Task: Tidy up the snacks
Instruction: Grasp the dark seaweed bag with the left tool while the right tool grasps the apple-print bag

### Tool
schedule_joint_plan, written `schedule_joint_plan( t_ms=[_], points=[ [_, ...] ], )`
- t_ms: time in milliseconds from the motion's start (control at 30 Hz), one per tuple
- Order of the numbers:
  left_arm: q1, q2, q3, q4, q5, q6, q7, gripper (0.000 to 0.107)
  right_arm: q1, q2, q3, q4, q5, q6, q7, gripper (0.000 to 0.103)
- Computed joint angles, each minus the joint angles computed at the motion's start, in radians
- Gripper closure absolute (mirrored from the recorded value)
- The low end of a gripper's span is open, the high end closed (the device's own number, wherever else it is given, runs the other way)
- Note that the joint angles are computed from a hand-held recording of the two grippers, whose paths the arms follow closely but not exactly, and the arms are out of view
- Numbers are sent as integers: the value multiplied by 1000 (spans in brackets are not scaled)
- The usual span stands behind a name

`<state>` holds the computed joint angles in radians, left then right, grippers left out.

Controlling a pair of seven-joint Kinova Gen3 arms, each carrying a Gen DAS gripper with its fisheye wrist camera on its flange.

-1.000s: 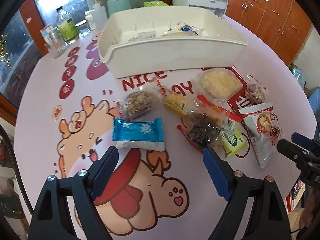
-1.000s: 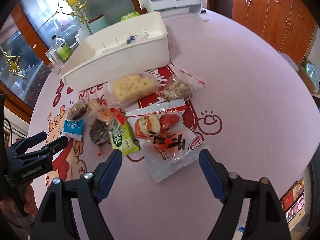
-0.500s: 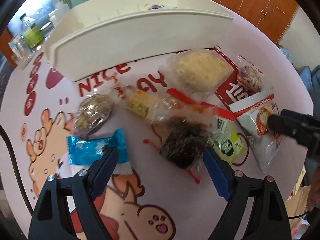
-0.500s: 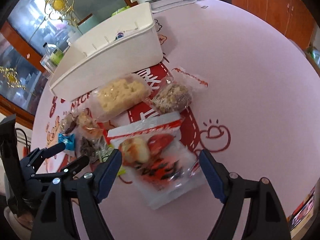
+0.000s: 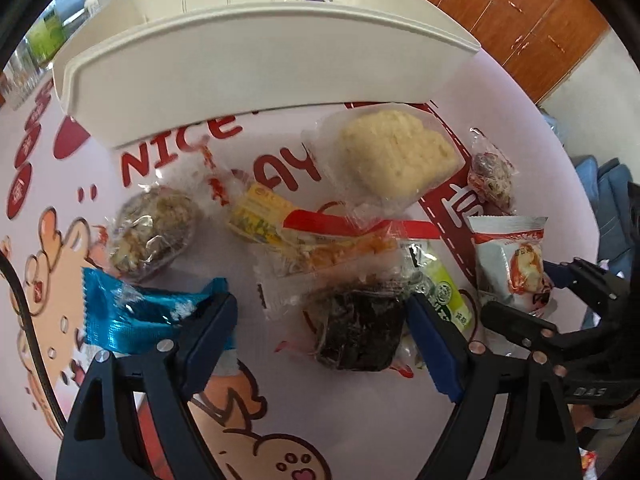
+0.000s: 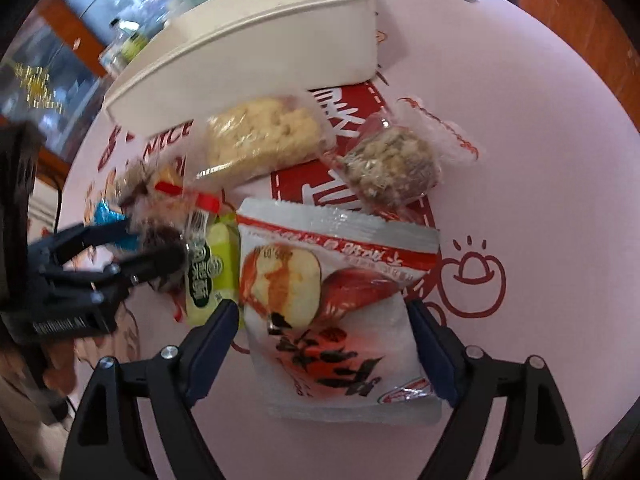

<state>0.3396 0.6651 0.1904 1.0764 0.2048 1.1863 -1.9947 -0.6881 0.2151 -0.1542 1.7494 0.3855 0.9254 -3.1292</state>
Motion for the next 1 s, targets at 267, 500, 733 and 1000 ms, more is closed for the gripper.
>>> schedule_joint_plan(
  t_ms=[267, 500, 733, 1000],
  points=[
    [15, -10, 12, 27, 4, 8, -35, 23, 5, -9, -1, 15, 5, -15, 17, 29],
    [7, -44, 34, 89, 43, -31, -93, 54, 0, -20, -8, 28, 19, -12, 9, 33],
    [6, -86, 33, 143, 56, -72, -103, 66, 0, -24, -11, 34, 22, -17, -8, 46],
    [-50, -118, 40, 198, 99, -98, -138, 67, -2, -30, -16, 38, 24, -35, -29, 53]
  ],
)
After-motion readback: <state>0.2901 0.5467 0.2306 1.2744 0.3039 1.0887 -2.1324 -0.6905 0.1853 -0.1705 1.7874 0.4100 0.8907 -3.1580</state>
